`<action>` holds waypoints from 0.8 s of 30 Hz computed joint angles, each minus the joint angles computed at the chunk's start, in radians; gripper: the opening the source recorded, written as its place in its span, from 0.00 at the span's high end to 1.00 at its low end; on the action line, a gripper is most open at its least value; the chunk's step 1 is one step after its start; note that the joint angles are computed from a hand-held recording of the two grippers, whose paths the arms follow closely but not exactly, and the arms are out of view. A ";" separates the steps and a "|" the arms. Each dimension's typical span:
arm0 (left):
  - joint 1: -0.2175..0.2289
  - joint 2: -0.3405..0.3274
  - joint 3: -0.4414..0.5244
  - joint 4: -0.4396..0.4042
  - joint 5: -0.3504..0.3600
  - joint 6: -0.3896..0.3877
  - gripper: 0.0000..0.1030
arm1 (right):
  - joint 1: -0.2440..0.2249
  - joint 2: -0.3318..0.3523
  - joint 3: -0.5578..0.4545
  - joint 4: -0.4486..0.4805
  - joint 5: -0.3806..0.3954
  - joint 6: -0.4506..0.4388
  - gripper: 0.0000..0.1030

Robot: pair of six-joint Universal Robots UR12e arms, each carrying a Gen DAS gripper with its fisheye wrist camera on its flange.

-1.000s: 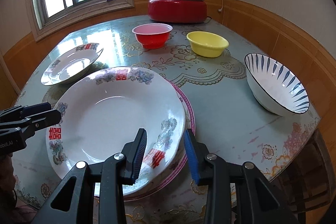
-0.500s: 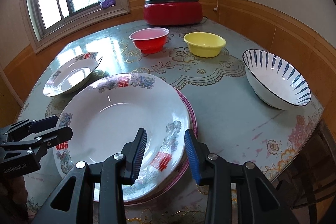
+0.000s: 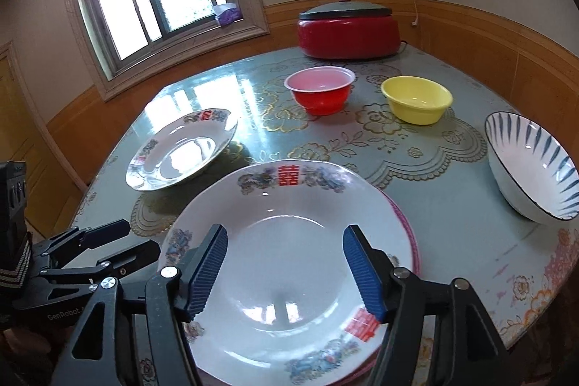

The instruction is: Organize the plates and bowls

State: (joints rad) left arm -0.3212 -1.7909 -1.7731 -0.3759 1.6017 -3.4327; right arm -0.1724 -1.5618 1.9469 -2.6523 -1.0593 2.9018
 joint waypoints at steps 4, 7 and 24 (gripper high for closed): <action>0.013 0.012 -0.010 -0.030 0.020 -0.039 0.31 | 0.011 0.022 -0.027 0.044 0.059 -0.005 0.35; 0.019 0.020 -0.016 -0.038 0.047 -0.061 0.28 | 0.014 0.043 -0.055 0.112 0.112 0.006 0.35; 0.043 0.044 -0.025 -0.042 0.099 -0.098 0.17 | 0.069 0.090 -0.128 0.169 0.105 -0.002 0.35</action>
State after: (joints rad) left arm -0.2785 -1.7464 -1.7979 -0.4177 1.7004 -3.5311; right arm -0.1039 -1.4713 1.8187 -2.4829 -0.9539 2.8996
